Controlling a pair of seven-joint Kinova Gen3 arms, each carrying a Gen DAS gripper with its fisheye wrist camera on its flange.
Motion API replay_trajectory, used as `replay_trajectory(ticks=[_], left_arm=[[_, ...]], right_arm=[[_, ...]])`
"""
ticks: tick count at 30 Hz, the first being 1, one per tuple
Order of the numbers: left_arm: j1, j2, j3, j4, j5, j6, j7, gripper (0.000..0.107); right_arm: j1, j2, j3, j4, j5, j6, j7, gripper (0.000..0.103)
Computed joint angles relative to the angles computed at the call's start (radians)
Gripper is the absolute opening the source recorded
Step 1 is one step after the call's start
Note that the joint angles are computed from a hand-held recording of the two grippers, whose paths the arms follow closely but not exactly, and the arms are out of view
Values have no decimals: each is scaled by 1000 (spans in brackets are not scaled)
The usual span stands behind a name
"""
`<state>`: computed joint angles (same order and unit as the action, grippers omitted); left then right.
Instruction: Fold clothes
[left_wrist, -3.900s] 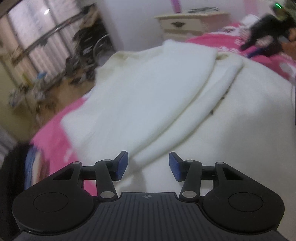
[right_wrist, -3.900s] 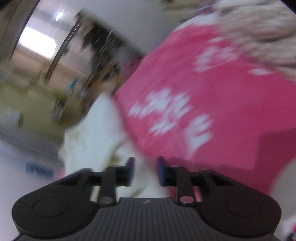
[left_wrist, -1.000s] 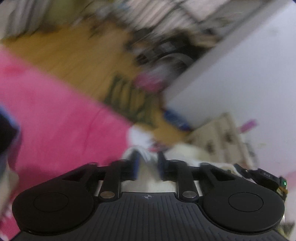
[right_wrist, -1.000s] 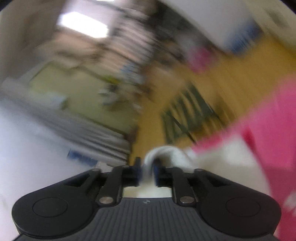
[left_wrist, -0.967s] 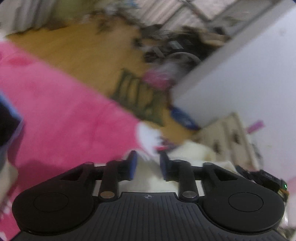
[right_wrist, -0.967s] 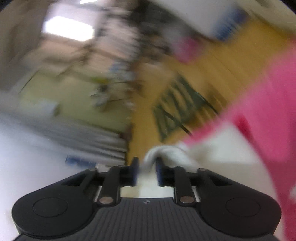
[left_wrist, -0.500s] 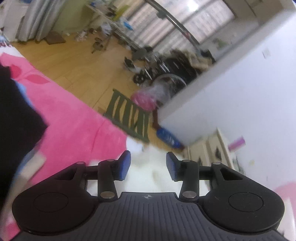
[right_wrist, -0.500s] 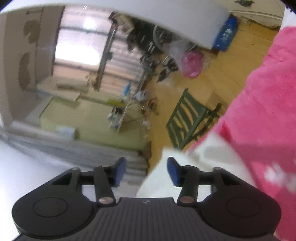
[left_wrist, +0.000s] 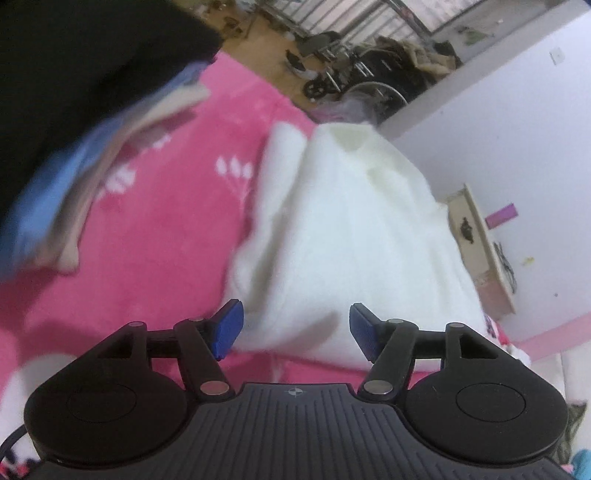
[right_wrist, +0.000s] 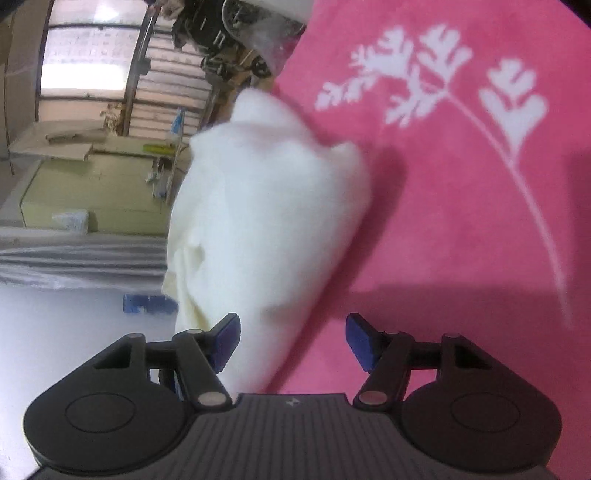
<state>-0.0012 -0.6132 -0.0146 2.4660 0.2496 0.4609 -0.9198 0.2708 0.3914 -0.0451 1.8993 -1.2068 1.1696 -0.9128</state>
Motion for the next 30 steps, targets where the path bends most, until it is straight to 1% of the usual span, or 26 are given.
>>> replay_trajectory(ticks=[2, 4, 7, 9, 10, 11, 12, 13, 14, 15, 16, 19, 20, 22, 24, 25, 27, 30], left_arm=[[0, 11, 18, 29, 1, -57, 18, 64], [43, 35, -13, 40, -50, -106, 64, 64], [109, 40, -53, 61, -151, -148, 170, 64], [99, 57, -36, 62, -165, -162, 182, 65], [71, 62, -11, 55, -149, -152, 164, 61], [25, 62, 28, 42, -121, -128, 135, 52], [-21, 62, 64, 31, -90, -107, 106, 48], [-63, 57, 92, 28, -49, -97, 73, 41], [-88, 45, 103, 29, -9, -91, 36, 34], [-108, 29, 109, 33, 32, -85, -4, 30], [-123, 14, 107, 36, 73, -79, -44, 25], [-142, -39, 81, 55, 185, -67, -166, 19], [-159, -60, 80, 57, 221, -51, -207, 17], [-201, -106, 65, 48, 278, 21, -282, 15], [-203, -152, 32, 22, 272, 102, -316, 12], [-180, -173, 9, 4, 244, 143, -309, 10], [-95, -224, -34, -34, 163, 224, -266, 10], [44, -294, -57, -100, 41, 346, -155, 10]], right_arm=[[-14, 29, -15, 1, -53, -33, 22, 67], [-26, 56, -31, 1, -108, -65, 49, 66], [-42, 95, -53, 4, -193, -109, 94, 66], [-53, 95, -58, 17, -229, -136, 120, 66], [-61, 92, -59, 22, -243, -150, 133, 65], [-69, 87, -59, 27, -255, -166, 145, 57], [-78, 78, -57, 35, -264, -184, 158, 52], [-85, 69, -56, 45, -275, -199, 168, 42], [-88, 59, -54, 59, -290, -209, 175, 37], [-92, 49, -51, 70, -302, -217, 185, 35], [-97, 38, -48, 79, -311, -223, 200, 32], [-101, 10, -36, 87, -316, -212, 221, 30], [-99, 0, -31, 89, -312, -201, 222, 30], [-91, -17, -21, 89, -296, -170, 209, 30], [-81, -39, -9, 95, -269, -136, 189, 30], [-73, -55, -1, 103, -249, -117, 175, 30], [-48, -91, 21, 129, -196, -60, 139, 30], [-6, -167, 67, 179, -94, 31, 76, 30]])
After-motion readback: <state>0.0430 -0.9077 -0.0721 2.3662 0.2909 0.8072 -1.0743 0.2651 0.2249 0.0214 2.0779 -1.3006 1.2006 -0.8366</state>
